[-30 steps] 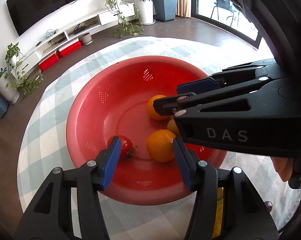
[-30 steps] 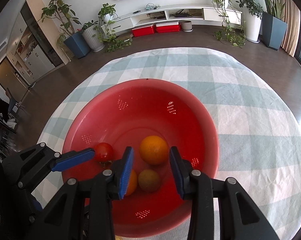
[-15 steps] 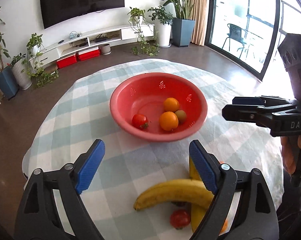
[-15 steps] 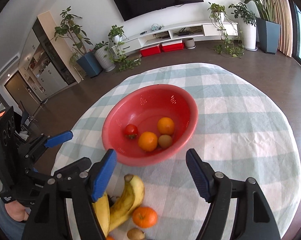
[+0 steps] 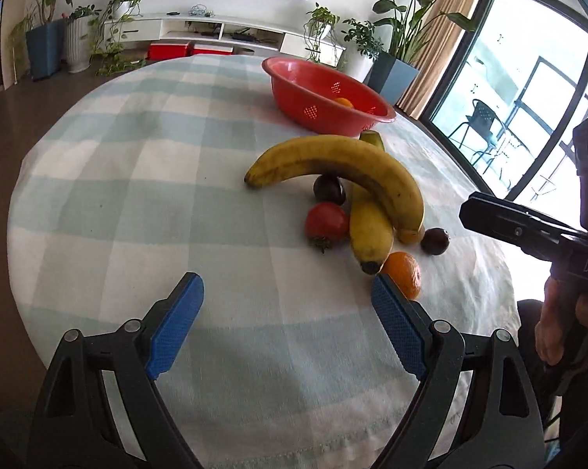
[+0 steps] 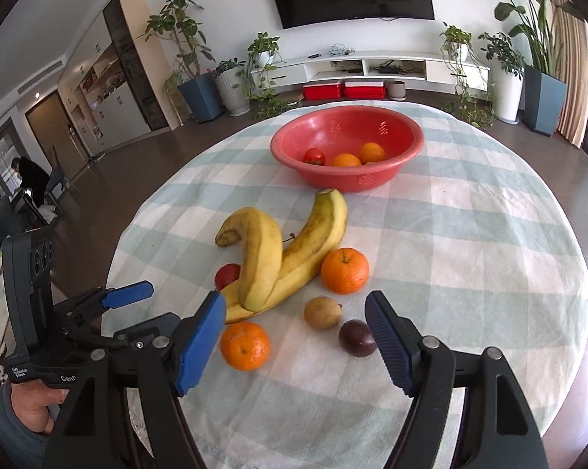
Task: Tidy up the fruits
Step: 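Withdraw both tools from the bowl toward the bananas, then grasp a yellow banana with the right tool and lift it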
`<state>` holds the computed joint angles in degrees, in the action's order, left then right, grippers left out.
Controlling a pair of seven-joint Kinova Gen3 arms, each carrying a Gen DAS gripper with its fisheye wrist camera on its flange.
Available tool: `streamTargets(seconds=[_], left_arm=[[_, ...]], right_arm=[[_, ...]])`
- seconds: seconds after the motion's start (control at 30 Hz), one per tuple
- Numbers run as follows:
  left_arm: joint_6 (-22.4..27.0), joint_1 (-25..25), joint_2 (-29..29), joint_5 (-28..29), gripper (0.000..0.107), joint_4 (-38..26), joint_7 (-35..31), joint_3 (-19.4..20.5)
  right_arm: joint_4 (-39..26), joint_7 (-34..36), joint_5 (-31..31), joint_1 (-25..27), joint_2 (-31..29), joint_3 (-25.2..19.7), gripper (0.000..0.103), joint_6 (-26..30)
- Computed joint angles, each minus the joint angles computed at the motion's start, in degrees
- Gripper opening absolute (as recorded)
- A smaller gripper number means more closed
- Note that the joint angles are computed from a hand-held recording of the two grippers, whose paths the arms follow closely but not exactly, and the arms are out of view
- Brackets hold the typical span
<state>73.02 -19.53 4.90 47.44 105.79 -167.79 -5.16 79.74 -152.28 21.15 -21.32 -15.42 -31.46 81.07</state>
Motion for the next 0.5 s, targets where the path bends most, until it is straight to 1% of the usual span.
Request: streamTargets(seconds=[0.03, 0.07, 0.1, 0.17, 0.27, 0.33, 0.37, 0.43, 0.5], left_arm=[[0.42, -0.44, -0.03, 0.66, 0.089, 0.37, -0.55, -0.30], [0.75, -1.11, -0.02, 2.06, 0.098, 0.84, -1.59, -0.72], [1.27, -1.86, -0.04, 3.75, 0.103, 1.22, -2.69, -1.13], [3.35, -3.58, 0.40, 7.25, 0.103, 1.91, -5.73, -1.94], [4.65, -4.64, 1.19, 9.78, 0.103, 1.70, -6.47, -2.06], [5.40, -5.34, 1.62, 10.78, 0.103, 1.56, -6.56, -2.13], [5.50, -5.65, 1.72, 11.00, 0.103, 1.41, -6.22, -2.20], [5.96, -6.16, 2.23, 11.48, 0.103, 0.97, -5.19, -2.21], [6.22, -6.60, 2.75, 11.81, 0.103, 0.60, -4.27, -2.10]], right_arm=[[-0.98, 0.82, 0.63, -0.19, 0.85, -0.58, 0.076, 0.46], [-2.07, 1.67, 1.44, -0.56, 1.79, -1.06, 0.076, 0.98], [-3.47, 2.71, 2.51, -1.10, 3.07, -1.47, 0.076, 1.89], [-6.47, 5.23, 5.16, -2.89, 5.99, -2.06, 0.076, 4.22], [-10.59, 10.52, 7.13, -5.45, 10.25, -0.89, 0.076, 6.88], [-13.12, 14.03, 5.79, -6.52, 12.90, 1.22, 0.074, 7.95], [-14.20, 15.50, 4.51, -6.83, 14.05, 2.46, 0.069, 8.51], [-16.52, 17.22, 3.29, -7.67, 16.43, 4.52, 0.066, 10.36], [-18.21, 19.15, 2.15, -8.42, 18.03, 6.39, 0.064, 11.35]])
